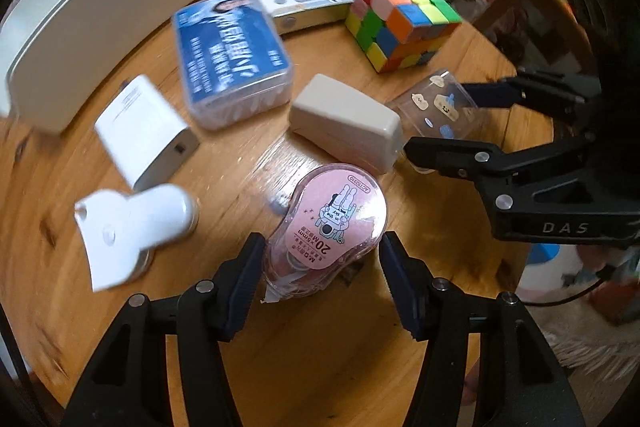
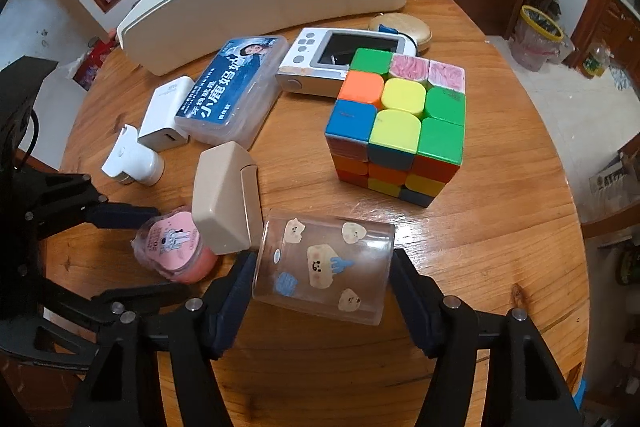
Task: Organize rigid objects
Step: 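Grasp the pink tape dispenser with the left tool while the right tool grasps the clear sticker box, then lift and carry the pink dispenser and clear box over the white tray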
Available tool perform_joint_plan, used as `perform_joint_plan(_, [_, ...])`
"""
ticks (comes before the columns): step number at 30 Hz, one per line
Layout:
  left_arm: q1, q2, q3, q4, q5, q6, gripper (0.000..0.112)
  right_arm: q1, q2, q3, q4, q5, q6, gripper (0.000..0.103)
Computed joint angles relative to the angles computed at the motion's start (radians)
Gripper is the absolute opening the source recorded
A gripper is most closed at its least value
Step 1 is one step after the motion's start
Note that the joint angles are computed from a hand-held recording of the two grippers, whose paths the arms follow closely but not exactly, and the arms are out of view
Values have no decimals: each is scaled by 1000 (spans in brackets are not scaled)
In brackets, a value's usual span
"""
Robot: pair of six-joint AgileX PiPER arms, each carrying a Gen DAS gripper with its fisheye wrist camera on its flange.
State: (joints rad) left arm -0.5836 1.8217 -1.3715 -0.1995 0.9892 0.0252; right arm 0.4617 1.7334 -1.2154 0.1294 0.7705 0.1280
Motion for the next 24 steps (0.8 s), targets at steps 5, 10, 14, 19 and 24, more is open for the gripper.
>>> perform_joint_plan(5, [17,-42,56,-29,-53,-44,62,9,-13,3,-6,-8,-14,62])
perform_joint_plan(10, [31,-114,91,-37,-56,-71,62,-2,-41,13,15,1,-28,62])
perform_joint_plan(14, [61,-172,79,-48,-31,-81,62,-1,-84,3,26,14,-35,62])
perform_joint_plan(19, [70,-218,-34,-18,26,-159,62,-3,-131,-77,44,75,-52,61])
perform_joint_plan(24, [104,-205,-226,51,115,-216,62,-15,-124,-239,70,163,-84,61])
